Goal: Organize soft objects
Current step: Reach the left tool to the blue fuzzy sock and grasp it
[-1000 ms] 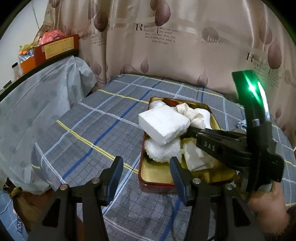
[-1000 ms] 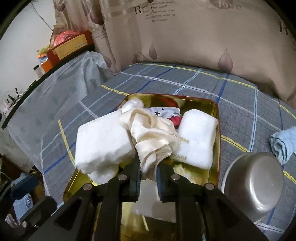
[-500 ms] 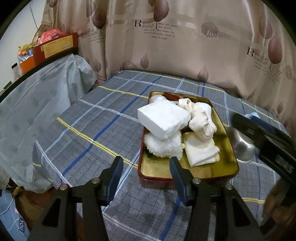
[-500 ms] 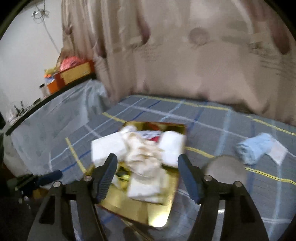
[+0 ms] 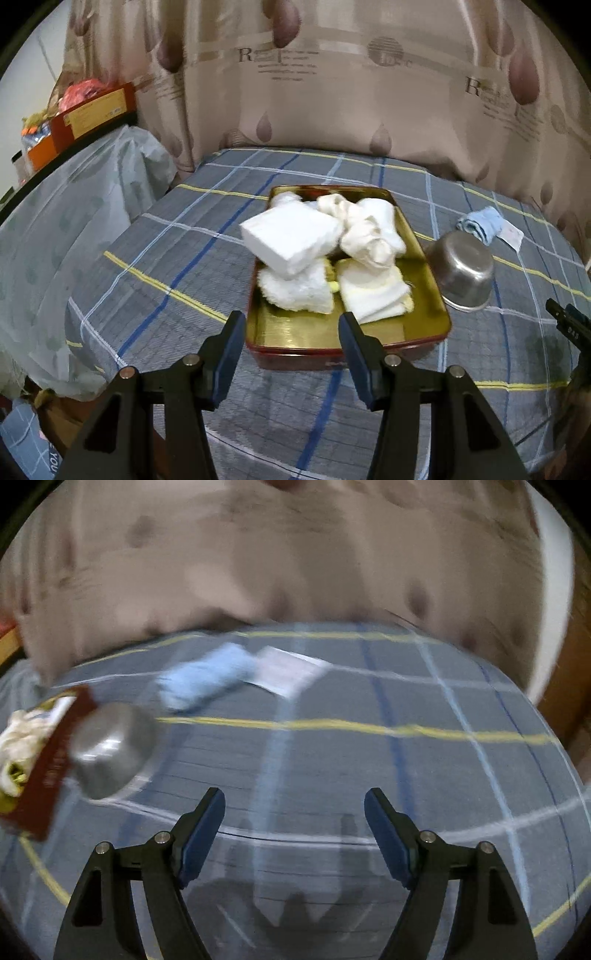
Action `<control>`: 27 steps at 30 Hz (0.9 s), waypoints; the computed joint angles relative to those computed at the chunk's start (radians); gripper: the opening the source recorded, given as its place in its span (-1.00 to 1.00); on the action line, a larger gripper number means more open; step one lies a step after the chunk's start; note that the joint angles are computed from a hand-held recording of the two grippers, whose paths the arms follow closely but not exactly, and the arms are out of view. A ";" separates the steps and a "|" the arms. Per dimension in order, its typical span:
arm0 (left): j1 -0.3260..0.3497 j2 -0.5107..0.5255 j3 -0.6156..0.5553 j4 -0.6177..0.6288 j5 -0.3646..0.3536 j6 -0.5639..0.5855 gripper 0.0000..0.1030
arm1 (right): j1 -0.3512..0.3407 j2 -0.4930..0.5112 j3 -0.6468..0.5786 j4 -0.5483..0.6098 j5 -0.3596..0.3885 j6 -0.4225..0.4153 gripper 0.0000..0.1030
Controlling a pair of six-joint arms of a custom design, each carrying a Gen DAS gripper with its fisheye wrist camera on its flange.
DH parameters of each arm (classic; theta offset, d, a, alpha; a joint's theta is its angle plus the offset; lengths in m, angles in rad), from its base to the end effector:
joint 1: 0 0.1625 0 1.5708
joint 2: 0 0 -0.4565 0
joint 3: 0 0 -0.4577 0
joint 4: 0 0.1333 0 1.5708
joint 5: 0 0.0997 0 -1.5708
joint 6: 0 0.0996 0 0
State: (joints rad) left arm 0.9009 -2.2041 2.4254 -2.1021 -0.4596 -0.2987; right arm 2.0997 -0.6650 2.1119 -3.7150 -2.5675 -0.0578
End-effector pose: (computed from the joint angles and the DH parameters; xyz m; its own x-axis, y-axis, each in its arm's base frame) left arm -0.0024 -0.3614 0.4183 -0.6686 -0.1613 -0.7259 0.4128 0.7314 -0.5427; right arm 0.3088 -0.4299 0.0126 -0.7174 0.1530 0.6797 -0.4290 0.6718 -0.6039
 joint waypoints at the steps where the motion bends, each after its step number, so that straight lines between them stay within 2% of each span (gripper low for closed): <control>1: -0.006 0.007 -0.002 0.013 -0.005 -0.003 0.03 | -0.013 -0.018 0.016 0.015 0.002 0.035 0.48; 5: -0.023 0.043 -0.007 0.026 -0.014 0.010 0.03 | -0.048 -0.060 0.060 0.011 0.033 0.123 0.59; 10: -0.034 0.127 -0.024 -0.043 -0.077 0.079 0.03 | -0.057 -0.063 0.050 0.086 0.043 0.144 0.64; 15: -0.010 0.277 -0.085 -0.142 -0.205 0.210 0.03 | -0.059 -0.060 0.049 0.104 0.048 0.161 0.65; 17: 0.019 0.361 -0.137 -0.182 -0.294 0.284 0.03 | -0.061 -0.062 0.051 0.106 0.057 0.156 0.68; 21: 0.051 0.515 -0.240 -0.209 -0.402 0.418 0.03 | -0.065 -0.067 0.057 0.095 0.083 0.146 0.69; 27: 0.071 0.732 -0.389 -0.211 -0.492 0.621 0.03 | -0.069 -0.073 0.064 0.091 0.114 0.138 0.73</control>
